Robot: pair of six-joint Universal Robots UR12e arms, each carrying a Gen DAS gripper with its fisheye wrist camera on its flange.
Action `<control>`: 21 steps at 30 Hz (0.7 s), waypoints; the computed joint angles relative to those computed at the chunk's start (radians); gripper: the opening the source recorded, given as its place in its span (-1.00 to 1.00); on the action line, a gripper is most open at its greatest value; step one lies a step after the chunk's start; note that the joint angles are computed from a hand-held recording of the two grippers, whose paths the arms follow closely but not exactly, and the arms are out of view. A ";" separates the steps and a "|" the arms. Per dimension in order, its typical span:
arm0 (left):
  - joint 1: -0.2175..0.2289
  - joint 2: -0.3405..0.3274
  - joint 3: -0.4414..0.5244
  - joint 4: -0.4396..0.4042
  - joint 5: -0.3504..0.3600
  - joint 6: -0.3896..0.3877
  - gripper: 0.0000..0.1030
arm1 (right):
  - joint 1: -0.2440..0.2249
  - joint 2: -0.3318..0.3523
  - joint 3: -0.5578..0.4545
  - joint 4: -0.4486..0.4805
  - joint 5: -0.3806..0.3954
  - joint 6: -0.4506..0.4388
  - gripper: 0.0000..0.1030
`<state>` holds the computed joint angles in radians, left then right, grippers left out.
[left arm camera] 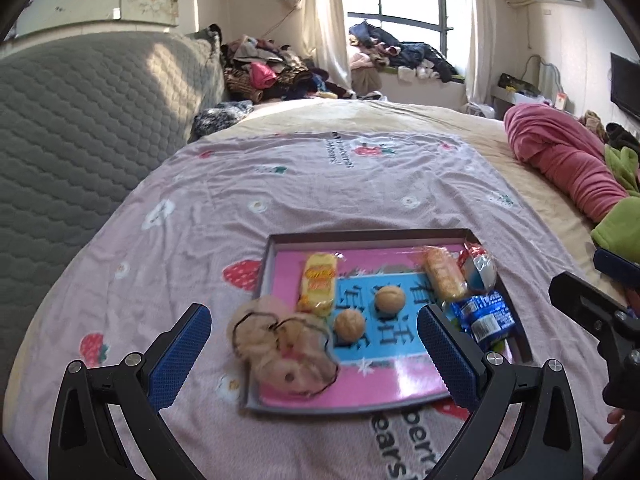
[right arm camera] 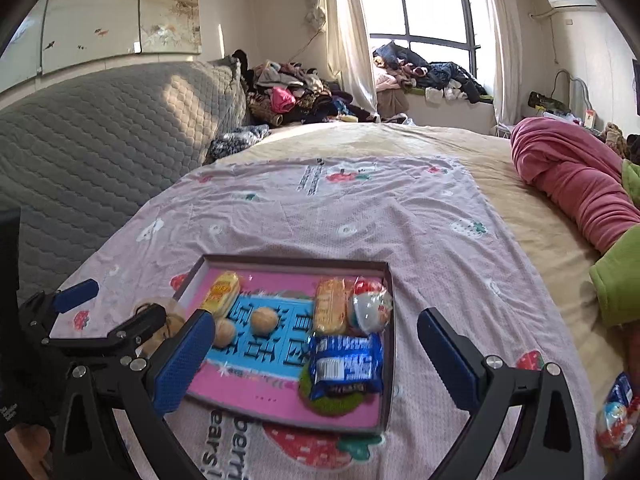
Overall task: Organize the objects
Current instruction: 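Lift both open tools up and back away from the tray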
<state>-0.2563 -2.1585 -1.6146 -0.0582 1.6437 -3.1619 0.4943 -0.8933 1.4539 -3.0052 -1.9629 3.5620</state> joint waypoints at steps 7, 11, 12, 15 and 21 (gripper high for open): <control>0.011 0.062 -0.077 0.035 0.009 -0.020 1.00 | 0.028 -0.028 0.022 0.012 -0.014 -0.003 0.98; 0.011 0.095 -0.109 0.034 0.025 -0.015 1.00 | 0.045 -0.045 0.032 0.001 -0.037 -0.011 0.98; 0.013 0.101 -0.115 0.032 0.020 -0.021 1.00 | 0.048 -0.048 0.034 -0.004 -0.043 -0.014 0.98; 0.021 0.124 -0.139 0.036 0.000 -0.040 1.00 | 0.057 -0.059 0.039 0.000 -0.052 -0.016 0.98; 0.022 0.155 -0.175 0.050 0.020 -0.035 1.00 | 0.071 -0.077 0.051 0.024 -0.070 -0.003 0.98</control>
<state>-0.2340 -2.0037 -1.7896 -0.0080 1.6640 -3.1972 0.5649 -0.9699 1.5047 -2.9813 -2.0331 3.5593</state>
